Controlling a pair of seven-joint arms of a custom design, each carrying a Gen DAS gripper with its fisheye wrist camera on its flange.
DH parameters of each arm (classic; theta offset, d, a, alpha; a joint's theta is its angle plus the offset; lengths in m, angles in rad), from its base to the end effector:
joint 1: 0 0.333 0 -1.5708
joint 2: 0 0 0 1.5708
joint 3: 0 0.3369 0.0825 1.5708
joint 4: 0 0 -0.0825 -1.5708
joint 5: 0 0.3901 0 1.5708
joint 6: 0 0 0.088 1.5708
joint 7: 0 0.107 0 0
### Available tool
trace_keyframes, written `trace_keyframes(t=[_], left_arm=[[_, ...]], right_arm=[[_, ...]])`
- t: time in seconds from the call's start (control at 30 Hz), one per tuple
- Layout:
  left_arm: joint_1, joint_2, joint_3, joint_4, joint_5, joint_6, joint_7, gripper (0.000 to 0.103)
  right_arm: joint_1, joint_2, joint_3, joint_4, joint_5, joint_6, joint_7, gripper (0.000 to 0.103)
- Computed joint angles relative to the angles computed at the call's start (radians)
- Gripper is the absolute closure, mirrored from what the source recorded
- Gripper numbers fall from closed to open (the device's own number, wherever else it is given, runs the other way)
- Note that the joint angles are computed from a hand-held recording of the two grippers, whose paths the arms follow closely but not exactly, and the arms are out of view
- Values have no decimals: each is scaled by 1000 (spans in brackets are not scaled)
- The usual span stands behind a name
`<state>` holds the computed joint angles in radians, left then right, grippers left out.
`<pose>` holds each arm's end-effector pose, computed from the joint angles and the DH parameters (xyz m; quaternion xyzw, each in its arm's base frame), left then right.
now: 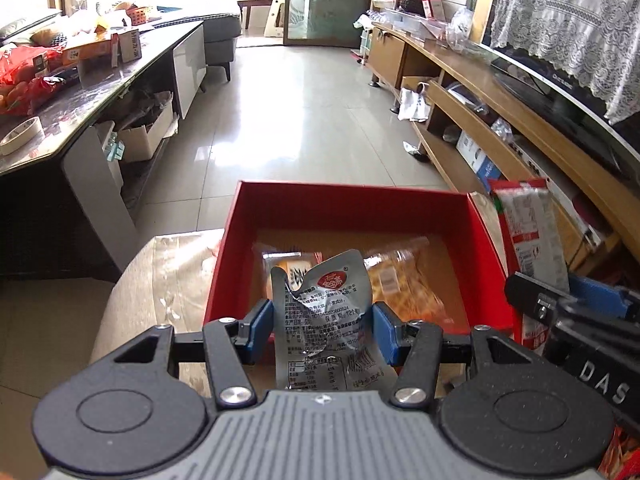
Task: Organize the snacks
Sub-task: 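Carry the silver packet with the left gripper while the right carries the white bag over the box, then lower both packets into the red box and open both grippers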
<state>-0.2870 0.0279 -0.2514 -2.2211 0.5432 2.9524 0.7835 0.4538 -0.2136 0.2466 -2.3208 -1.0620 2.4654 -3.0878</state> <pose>0.4788 -0.3248 0.4556 -0.5738 0.7359 -0.3140 0.1748 0.3837 0.3316 0.4777 -0.5844 0.6898 -0.3231 0.2798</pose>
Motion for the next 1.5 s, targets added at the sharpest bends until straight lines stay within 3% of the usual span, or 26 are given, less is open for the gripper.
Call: trace_keyframes(t=[0.97,1.5], left_arm=[[-41,232,20,256,93,-129,-76,54],[-63,295,29,310,106,-202,-80,56]], right_arm=[[-31,171,-79,112,32,65,-115,49],[-32,238,-110,127,117,113,-212,49]])
